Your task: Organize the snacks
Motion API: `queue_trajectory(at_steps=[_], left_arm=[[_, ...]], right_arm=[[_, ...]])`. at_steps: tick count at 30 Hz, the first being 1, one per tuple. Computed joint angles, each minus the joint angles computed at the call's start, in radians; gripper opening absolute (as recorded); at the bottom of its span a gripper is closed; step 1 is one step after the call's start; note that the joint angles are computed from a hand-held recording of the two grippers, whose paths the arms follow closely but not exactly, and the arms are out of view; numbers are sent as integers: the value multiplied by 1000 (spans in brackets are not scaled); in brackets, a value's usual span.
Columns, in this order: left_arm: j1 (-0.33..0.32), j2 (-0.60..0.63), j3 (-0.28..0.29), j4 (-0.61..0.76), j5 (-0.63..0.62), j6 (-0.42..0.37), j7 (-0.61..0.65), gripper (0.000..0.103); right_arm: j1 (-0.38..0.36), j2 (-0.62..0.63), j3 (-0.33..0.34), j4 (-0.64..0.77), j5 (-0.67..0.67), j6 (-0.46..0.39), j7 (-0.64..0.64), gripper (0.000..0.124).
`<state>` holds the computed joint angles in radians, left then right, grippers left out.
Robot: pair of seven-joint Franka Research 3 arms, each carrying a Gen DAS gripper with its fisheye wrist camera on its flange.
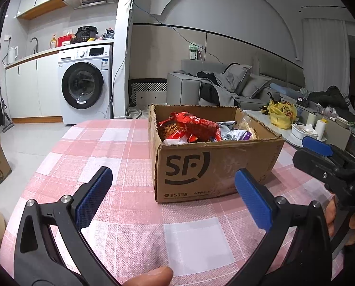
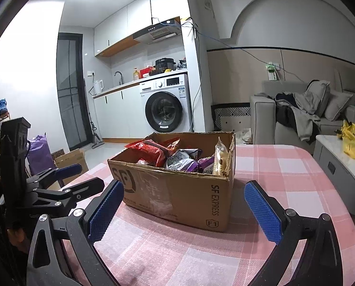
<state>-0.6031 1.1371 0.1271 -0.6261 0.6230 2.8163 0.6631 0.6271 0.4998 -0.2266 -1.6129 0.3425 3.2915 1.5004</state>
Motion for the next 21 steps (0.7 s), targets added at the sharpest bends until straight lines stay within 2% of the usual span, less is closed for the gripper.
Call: queue_trajectory(at_steps=[8,21], left_arm=[[-5,0,11,-2,9,-1,-21,103],[-5,-12,11,-26,26,11,-41,103]], right_arm=[[34,0,-36,-14,20,22,-7,103],[55,0,-50,-20,64,28,-47,103]])
